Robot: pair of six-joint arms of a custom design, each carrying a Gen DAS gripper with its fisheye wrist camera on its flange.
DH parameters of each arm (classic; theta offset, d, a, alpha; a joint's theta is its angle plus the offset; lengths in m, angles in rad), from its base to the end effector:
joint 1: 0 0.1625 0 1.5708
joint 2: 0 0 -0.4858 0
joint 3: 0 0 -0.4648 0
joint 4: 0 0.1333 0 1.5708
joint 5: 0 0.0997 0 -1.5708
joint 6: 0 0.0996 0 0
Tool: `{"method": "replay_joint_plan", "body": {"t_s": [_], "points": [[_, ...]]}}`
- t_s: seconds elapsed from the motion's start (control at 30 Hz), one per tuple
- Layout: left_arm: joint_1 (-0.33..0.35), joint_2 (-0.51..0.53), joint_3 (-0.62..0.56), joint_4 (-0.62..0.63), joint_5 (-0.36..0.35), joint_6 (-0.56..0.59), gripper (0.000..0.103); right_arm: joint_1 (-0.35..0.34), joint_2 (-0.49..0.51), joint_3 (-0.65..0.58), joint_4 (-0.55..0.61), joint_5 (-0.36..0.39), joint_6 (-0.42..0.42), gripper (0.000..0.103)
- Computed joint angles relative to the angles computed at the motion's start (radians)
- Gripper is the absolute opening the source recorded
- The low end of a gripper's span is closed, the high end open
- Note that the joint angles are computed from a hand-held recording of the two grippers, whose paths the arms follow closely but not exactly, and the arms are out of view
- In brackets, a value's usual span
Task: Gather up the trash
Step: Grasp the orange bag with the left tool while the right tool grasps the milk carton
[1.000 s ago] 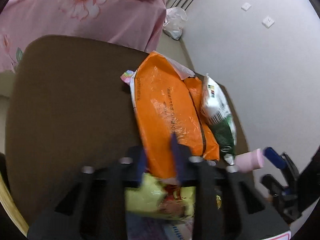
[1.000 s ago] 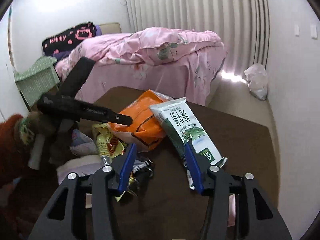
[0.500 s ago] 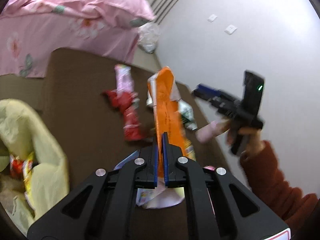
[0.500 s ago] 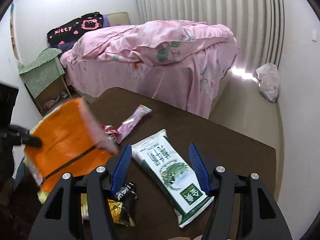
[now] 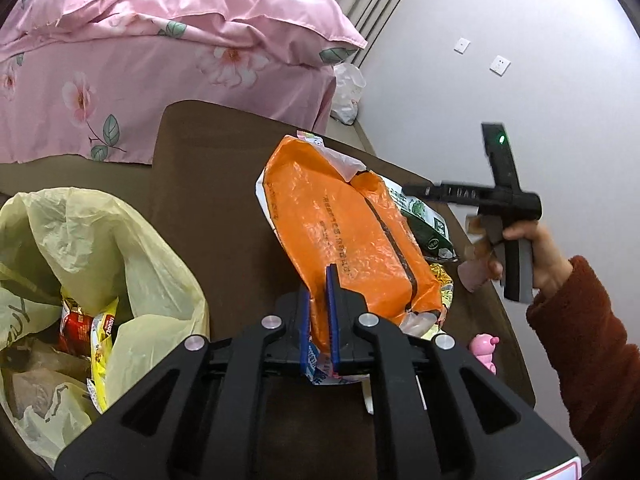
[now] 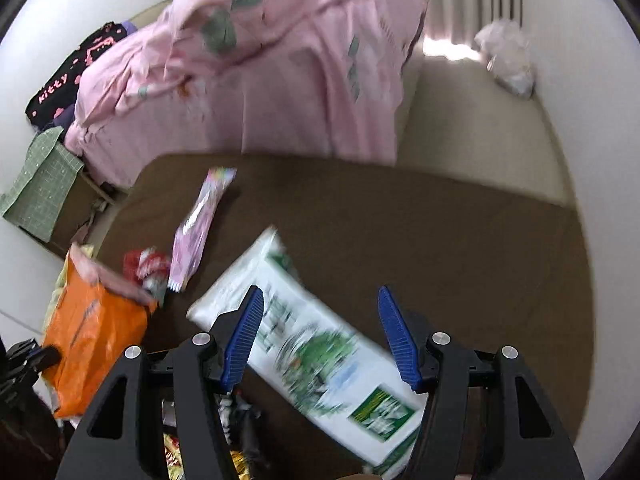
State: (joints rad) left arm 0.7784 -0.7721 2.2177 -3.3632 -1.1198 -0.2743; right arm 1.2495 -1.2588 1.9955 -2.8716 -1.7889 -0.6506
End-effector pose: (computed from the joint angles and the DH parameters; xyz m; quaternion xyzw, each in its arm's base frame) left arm -0.2535 -0.4982 -0.0102 0.2086 0.9379 -0.2568 0.1042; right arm -0.0928 -0.6327 0.2837 0.1266 -0.9468 0.1958 0.2217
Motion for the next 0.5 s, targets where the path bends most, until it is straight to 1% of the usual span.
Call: {"method": "replay_joint_plan", "body": {"t_s": [0.03,0.13,0.17,0.2,0.23,0.37,0.4,0.43,0.5], "points": [[0.004,-0.001,0.001,-0.006,-0.003,-0.002,0.006,-0.004,-0.005,0.012,0.005,0.006,0.003,0.058],[0.009,-0.006,0.013,-0.028,0.005,-0.018,0.007,-0.029,-0.055,0.093,0.016,0.080,-0.027,0.058],[0.011,-0.009,0.018,-0.035,0.009,-0.026,0.007,-0.031,-0.071,0.122,0.001,0.090,-0.053,0.058],[0.014,-0.010,0.019,-0.036,0.009,-0.032,0.008,-0.029,-0.085,0.160,-0.045,0.092,-0.103,0.058],[0.017,-0.011,0.021,-0.037,0.008,-0.040,0.009,-0.024,-0.091,0.180,-0.075,0.087,-0.141,0.058],[0.019,-0.008,0.014,-0.030,0.016,-0.057,0.011,0.018,-0.089,0.240,-0.203,0.016,-0.355,0.058],[0.015,-0.009,0.017,-0.032,0.020,-0.057,0.012,0.023,-0.087,0.238,-0.201,0.001,-0.380,0.058],[0.013,-0.008,0.017,-0.033,0.021,-0.055,0.013,0.034,-0.077,0.234,-0.201,-0.031,-0.404,0.059],[0.010,-0.008,0.017,-0.034,0.023,-0.053,0.014,0.041,-0.062,0.215,-0.189,-0.061,-0.407,0.059]]}}
